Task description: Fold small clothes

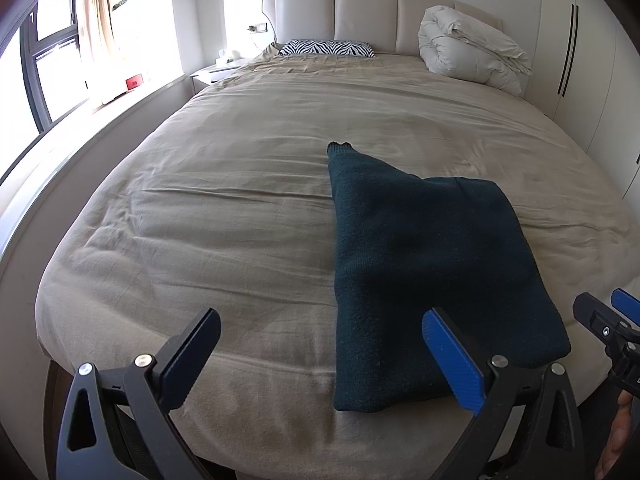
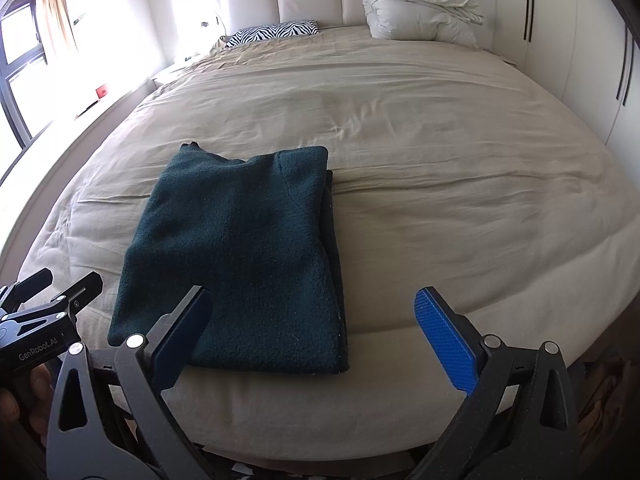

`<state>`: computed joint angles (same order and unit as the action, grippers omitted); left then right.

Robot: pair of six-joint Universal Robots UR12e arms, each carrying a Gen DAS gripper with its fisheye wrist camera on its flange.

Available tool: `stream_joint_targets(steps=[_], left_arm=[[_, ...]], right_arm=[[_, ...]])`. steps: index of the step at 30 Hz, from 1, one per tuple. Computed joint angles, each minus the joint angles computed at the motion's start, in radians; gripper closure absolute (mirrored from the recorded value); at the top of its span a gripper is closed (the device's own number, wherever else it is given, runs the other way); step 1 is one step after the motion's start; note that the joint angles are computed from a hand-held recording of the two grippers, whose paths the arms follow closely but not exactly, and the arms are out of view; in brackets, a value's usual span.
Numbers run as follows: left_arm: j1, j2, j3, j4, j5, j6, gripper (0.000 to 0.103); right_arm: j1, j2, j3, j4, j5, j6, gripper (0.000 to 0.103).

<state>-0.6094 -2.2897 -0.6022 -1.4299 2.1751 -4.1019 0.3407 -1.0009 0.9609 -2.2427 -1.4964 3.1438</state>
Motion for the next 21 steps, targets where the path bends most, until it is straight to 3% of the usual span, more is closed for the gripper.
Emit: stream_joint_targets(steps=[21], left_arm=[[0.000, -0.003, 0.003, -0.003, -0.006, 0.002, 0.000]], right_arm=[[0.000, 0.002, 0.001, 0.009, 0.000, 0.012, 0.000]])
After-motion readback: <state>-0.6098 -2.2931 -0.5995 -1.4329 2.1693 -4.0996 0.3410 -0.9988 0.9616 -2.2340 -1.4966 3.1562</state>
